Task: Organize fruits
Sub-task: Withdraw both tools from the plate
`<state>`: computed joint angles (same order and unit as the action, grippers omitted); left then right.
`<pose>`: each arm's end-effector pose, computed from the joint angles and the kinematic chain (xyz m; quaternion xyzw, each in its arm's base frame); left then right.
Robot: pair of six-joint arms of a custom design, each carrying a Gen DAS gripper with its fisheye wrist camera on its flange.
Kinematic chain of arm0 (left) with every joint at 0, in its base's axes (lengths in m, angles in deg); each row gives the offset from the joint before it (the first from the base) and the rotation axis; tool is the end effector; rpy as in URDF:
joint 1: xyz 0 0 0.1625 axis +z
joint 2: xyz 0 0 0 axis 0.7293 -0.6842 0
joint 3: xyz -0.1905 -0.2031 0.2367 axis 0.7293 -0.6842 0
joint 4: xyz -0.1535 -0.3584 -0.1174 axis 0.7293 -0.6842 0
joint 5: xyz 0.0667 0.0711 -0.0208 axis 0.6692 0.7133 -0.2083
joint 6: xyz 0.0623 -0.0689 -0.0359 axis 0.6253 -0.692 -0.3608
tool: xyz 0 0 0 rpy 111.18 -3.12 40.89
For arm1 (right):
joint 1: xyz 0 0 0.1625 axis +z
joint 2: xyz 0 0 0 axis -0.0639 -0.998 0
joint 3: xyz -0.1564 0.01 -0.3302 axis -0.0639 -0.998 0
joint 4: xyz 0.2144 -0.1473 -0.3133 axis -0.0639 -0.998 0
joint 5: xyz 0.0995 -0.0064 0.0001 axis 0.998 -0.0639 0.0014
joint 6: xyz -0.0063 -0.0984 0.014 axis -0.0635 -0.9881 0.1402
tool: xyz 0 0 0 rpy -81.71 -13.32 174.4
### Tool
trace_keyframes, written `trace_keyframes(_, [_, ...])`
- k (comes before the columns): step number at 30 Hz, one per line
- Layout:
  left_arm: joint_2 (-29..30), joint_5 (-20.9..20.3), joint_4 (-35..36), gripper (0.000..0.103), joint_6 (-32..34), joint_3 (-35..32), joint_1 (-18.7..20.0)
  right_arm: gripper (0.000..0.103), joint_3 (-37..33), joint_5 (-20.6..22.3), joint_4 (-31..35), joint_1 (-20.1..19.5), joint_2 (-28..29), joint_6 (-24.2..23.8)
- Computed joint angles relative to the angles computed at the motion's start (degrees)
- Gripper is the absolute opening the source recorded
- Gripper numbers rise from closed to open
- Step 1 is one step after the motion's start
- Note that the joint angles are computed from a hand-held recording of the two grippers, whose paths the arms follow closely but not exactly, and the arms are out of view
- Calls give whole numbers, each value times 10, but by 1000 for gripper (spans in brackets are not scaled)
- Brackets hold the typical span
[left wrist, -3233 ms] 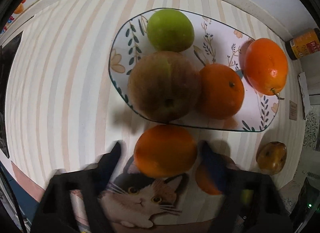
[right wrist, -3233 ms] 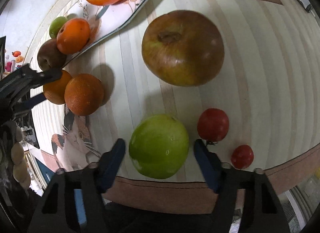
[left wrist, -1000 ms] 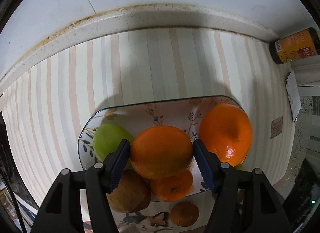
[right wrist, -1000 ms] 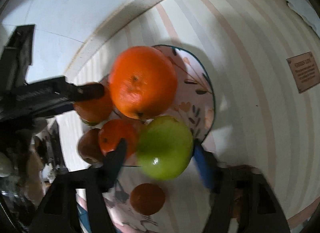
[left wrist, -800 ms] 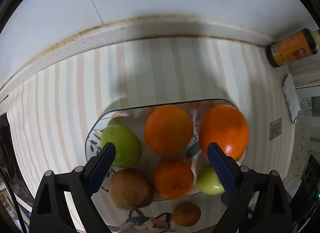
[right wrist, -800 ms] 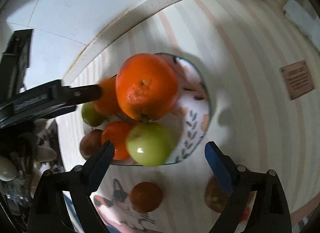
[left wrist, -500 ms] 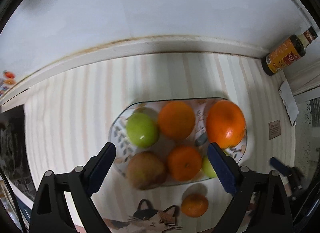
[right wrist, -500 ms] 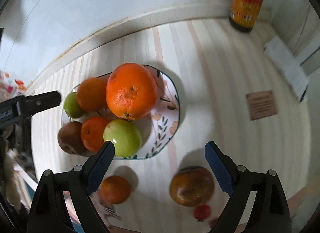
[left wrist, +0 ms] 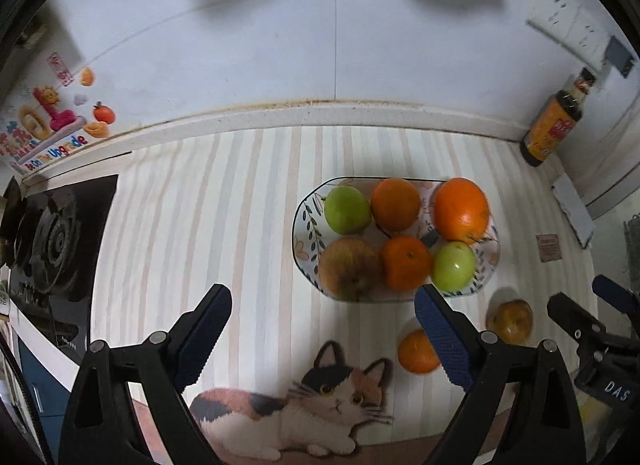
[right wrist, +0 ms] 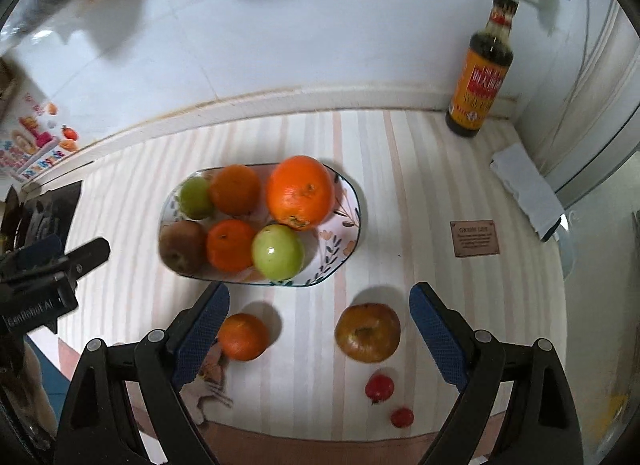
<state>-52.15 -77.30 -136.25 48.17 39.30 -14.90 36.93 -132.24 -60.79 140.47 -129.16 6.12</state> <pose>-0.2690 -0.3909 0.3846 0.3102 0.8913 -0.0775 0.3216 0.4316 -0.3274 0.1796 -0.1757 -0.8680 0.2831 0.3681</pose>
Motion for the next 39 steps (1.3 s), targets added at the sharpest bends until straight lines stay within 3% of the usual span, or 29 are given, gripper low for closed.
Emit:
trace_keyframes(10, [-73, -12, 72, 94, -49, -24, -66, 94, -87, -3, 118, 88, 35, 91])
trace_keyframes(20, [-100, -9, 127, 94, -83, -61, -123, 94, -199, -15, 248, 151, 87, 171])
trace_keyframes(30, [-107, -15, 153, 94, -104, -70, -139, 94, -204, -16, 242, 164, 84, 182])
trace_keyframes(38, [-96, -44, 128, 94, -82, -54, -124, 97, -130, -4, 177, 140, 35, 172])
trace_keyframes(39, [-94, -47, 123, 100, -78, -49, -122, 97, -114, 2, 165, 133, 25, 167])
